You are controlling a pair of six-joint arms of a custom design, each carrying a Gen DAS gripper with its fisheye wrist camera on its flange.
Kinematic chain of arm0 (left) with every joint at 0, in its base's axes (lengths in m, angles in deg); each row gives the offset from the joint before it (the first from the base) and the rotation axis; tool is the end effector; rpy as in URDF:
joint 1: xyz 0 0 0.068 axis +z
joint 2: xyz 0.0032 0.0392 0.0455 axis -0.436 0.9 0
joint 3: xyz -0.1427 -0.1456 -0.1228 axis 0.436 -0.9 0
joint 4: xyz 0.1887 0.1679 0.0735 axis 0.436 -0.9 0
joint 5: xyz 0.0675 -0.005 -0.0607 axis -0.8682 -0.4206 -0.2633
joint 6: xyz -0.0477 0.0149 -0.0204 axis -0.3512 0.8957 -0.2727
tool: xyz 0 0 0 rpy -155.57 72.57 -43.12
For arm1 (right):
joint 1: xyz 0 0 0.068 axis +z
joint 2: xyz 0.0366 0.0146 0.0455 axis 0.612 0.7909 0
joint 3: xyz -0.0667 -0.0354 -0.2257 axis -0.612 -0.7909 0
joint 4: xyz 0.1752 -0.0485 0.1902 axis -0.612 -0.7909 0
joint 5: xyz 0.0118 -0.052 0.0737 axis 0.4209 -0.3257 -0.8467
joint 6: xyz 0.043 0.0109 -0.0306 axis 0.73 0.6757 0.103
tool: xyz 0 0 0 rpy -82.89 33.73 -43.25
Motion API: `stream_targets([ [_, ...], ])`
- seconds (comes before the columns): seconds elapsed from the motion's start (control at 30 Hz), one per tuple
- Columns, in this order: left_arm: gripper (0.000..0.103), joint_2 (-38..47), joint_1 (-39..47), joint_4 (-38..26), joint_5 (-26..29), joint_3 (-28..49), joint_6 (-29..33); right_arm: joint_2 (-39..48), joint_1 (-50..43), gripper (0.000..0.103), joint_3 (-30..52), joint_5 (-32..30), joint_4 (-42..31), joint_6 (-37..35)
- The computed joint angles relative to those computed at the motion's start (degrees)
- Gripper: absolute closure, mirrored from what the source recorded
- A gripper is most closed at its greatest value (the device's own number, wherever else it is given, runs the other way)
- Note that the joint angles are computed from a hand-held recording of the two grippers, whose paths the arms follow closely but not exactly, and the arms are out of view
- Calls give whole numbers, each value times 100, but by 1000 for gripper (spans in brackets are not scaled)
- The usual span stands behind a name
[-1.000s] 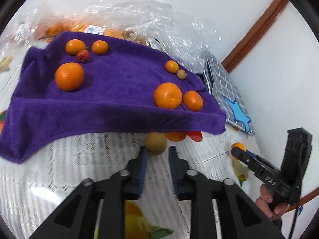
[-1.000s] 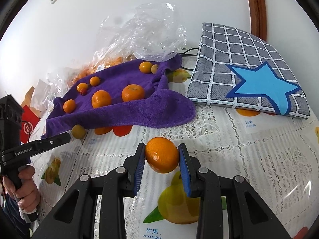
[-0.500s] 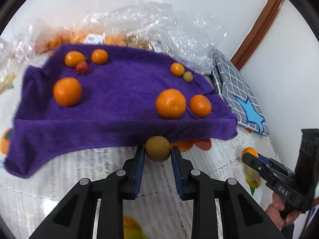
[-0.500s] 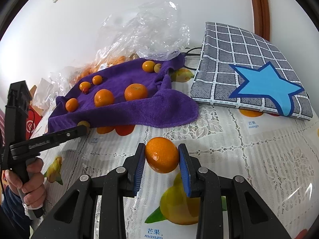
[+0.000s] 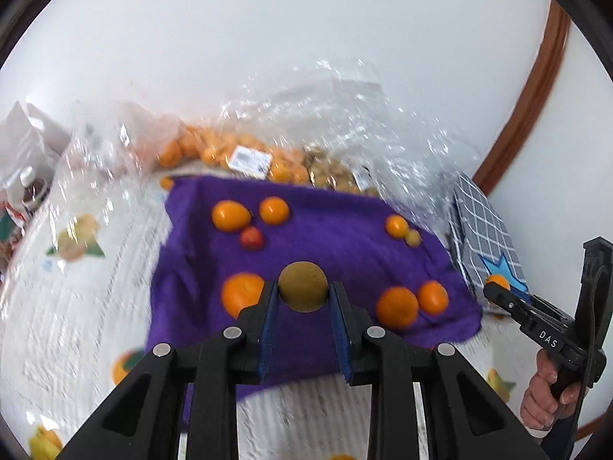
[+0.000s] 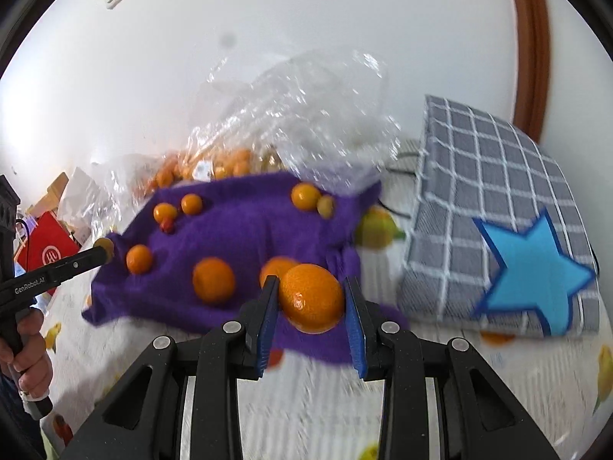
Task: Organize fruits
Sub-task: 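Carry the yellow-green fruit over the towel with the left tool while the right tool carries its mandarin, then open the left tool onto the towel while the right tool releases its mandarin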
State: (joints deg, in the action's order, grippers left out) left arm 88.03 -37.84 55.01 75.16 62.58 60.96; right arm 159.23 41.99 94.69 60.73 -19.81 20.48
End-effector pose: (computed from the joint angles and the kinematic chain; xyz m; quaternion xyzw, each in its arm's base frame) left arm 0.2140 -0.0465 0.1852 -0.0638 0.9222 -0.1190 0.3624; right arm 0.2777 0.0319 0.1802 -0.1175 0.9283 0.1499 0.3195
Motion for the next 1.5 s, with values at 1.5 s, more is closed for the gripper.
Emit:
stream_targets([
  [1.5, 74, 2729, 209, 1298, 195, 862, 270, 2419, 893, 68, 1588, 500, 307, 335],
])
